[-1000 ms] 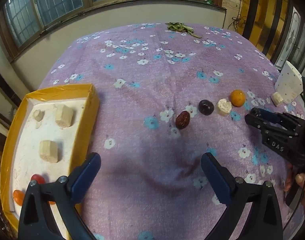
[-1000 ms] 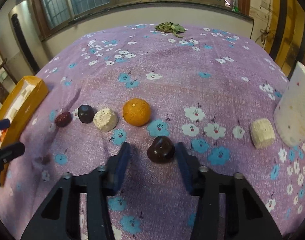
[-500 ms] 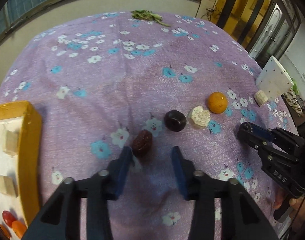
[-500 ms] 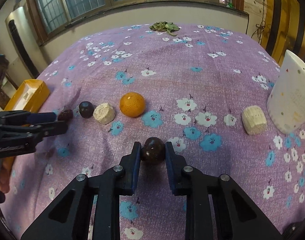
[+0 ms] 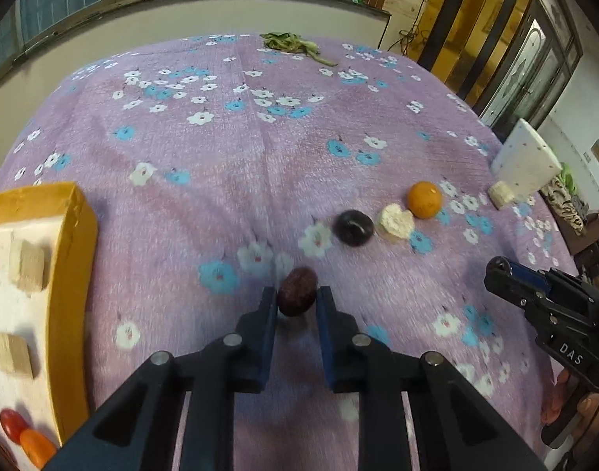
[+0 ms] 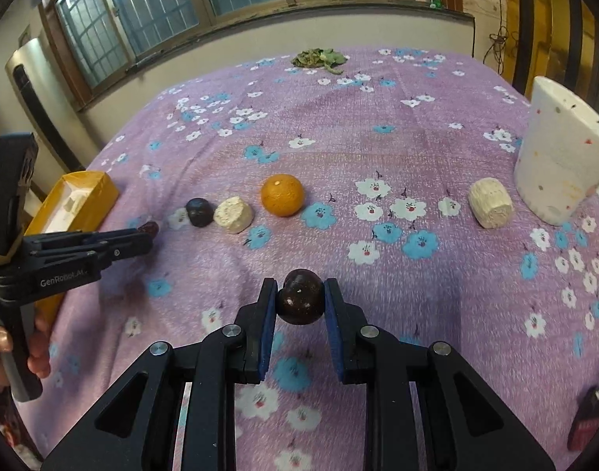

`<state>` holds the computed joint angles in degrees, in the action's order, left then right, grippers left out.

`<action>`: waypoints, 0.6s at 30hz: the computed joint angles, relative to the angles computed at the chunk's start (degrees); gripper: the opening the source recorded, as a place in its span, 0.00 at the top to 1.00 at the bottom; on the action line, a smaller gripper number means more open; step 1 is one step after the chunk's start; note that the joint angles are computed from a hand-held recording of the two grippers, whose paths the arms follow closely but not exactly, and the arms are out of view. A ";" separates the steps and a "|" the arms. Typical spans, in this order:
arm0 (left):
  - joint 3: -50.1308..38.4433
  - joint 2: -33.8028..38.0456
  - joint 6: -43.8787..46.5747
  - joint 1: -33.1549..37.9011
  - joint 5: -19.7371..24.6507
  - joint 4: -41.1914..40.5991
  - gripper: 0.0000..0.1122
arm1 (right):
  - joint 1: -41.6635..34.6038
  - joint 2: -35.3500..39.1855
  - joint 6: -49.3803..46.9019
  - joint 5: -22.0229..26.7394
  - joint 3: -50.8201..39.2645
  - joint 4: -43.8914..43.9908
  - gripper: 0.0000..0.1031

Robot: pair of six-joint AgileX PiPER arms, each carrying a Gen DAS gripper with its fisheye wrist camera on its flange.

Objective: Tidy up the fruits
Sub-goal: 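Grasp the dark round fruit with the right gripper while the left grasps a red date, then carry the dark fruit and red date over the tray with both grippers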

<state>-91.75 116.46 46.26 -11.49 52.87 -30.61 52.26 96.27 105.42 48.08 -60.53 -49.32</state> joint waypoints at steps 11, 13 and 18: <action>6.85 -4.21 7.55 3.74 1.95 -1.79 0.80 | 7.38 4.44 -0.47 9.19 -6.07 4.11 0.77; 7.57 -4.54 7.74 3.52 0.86 -1.63 0.80 | 7.58 5.63 -0.79 9.45 -6.62 5.02 0.77; 6.22 -4.10 7.57 1.55 -0.28 -2.91 0.64 | 7.15 5.94 0.44 7.80 -5.20 6.72 0.77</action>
